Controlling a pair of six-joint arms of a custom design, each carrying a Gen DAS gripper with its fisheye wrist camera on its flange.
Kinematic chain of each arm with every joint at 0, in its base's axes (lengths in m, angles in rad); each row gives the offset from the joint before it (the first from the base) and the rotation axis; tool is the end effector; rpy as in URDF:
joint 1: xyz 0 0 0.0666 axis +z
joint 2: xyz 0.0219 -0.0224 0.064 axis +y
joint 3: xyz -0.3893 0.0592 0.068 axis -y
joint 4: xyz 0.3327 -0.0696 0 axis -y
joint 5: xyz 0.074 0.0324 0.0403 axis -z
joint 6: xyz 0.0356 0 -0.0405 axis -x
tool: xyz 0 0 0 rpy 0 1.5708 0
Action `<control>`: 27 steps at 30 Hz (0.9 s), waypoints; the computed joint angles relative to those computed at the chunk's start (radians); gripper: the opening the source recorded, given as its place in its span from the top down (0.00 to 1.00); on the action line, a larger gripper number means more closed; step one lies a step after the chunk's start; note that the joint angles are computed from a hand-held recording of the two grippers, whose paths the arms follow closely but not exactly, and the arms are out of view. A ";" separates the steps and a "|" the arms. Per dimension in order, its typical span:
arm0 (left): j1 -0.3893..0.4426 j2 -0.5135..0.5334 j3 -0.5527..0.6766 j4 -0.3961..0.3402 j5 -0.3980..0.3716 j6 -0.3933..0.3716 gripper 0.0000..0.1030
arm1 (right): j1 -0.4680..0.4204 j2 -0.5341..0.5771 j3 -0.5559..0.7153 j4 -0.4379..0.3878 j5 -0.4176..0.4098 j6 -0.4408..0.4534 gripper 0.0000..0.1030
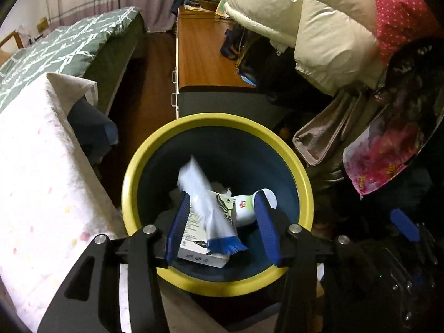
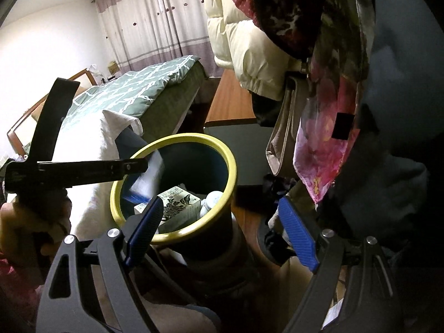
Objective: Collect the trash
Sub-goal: 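Carry the wrapper with the left tool into the bin and release, then reach the right tool to the brown plastic food tray and grasp its rim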
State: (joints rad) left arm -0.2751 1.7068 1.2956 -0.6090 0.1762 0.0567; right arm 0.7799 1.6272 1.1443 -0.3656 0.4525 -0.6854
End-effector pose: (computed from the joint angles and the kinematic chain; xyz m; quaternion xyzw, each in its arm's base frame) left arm 0.4832 -0.1433 0.2811 0.1282 0.9503 -0.1282 0.2531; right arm 0.3499 0.3236 0.2813 0.0361 0.9144 0.0743 0.3963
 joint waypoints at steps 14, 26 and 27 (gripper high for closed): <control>0.205 -0.431 -0.276 0.033 0.047 0.015 0.24 | 0.040 0.059 0.079 -0.017 -0.041 0.043 0.22; 0.726 -0.838 -0.509 -0.058 0.119 -0.089 0.05 | 0.142 0.247 0.418 -0.082 -0.208 0.221 0.22; 0.793 -0.856 -0.518 -0.069 0.141 -0.115 0.05 | 0.151 0.279 0.474 -0.102 -0.235 0.239 0.22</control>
